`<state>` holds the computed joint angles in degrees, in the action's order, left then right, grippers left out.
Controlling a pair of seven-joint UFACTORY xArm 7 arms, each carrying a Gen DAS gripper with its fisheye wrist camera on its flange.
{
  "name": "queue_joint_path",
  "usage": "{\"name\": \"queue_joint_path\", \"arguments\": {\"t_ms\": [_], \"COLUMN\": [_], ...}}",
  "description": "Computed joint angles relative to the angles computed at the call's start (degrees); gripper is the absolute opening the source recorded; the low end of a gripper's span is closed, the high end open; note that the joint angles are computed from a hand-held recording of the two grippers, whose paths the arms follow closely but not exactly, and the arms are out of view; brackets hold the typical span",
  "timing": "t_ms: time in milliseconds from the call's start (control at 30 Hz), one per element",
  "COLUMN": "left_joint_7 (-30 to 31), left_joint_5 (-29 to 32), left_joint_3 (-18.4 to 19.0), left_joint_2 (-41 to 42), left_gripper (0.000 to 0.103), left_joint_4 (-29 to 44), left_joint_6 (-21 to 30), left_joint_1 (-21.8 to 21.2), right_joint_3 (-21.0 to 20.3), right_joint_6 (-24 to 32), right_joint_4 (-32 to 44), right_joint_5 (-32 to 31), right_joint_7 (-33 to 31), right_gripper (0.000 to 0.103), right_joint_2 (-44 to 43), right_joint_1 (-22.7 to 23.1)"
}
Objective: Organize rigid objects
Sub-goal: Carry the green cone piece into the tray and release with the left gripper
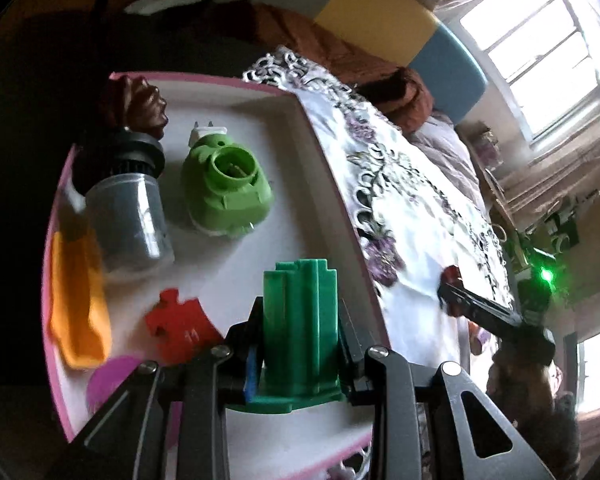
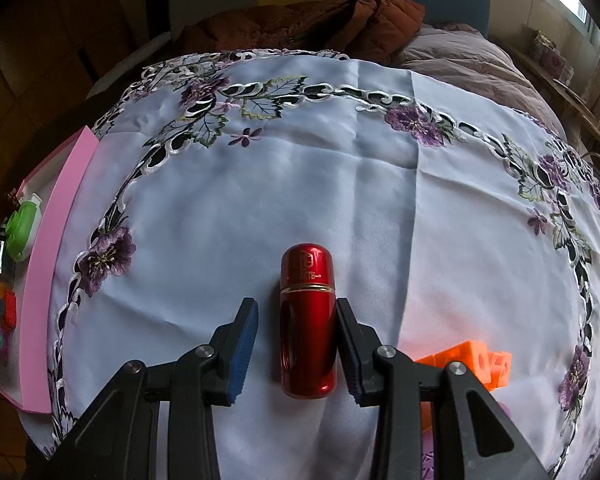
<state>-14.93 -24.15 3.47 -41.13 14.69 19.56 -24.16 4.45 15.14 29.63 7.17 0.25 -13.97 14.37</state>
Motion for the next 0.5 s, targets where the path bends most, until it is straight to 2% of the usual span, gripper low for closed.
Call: {"name": "queue_joint_path", "arguments": {"t_ms": [133, 200, 367, 500], "left_joint_7": [0.73, -0.25, -0.73, -3.51], "left_joint_5": [0.89, 2.73, 5.04, 10.69], "left_joint_3": [0.28, -1.71, -2.82, -7.30], "left_joint_2": [4.84, 7.52, 10.85, 12.57], "left_gripper": [0.033, 0.035, 0.033, 0.033], "left_joint_4": [2.23, 3.51, 5.43, 6.17], "left_joint_6": [-0.81, -1.41, -2.51, -4.02], "left_joint_1": [1.12, 3.45, 5.71, 9.91], "right_joint_3": [0.10, 0.16, 0.11, -0.06], "right_joint_6": [0.19, 0.33, 0.43, 0.58], "right_joint_4": [0.13, 0.22, 0.30, 0.41], "right_joint_5": [-0.28, -0.44, -0.48, -0.12], "right_joint_7": [0.22, 0.35, 0.38, 0.09], "right_gripper": [0.038, 0.038, 0.038, 0.039], "right_joint_2": [0.05, 0.09, 0.12, 0.26], "right_joint_1": [-0.10, -0.15, -0.11, 0.03]}}
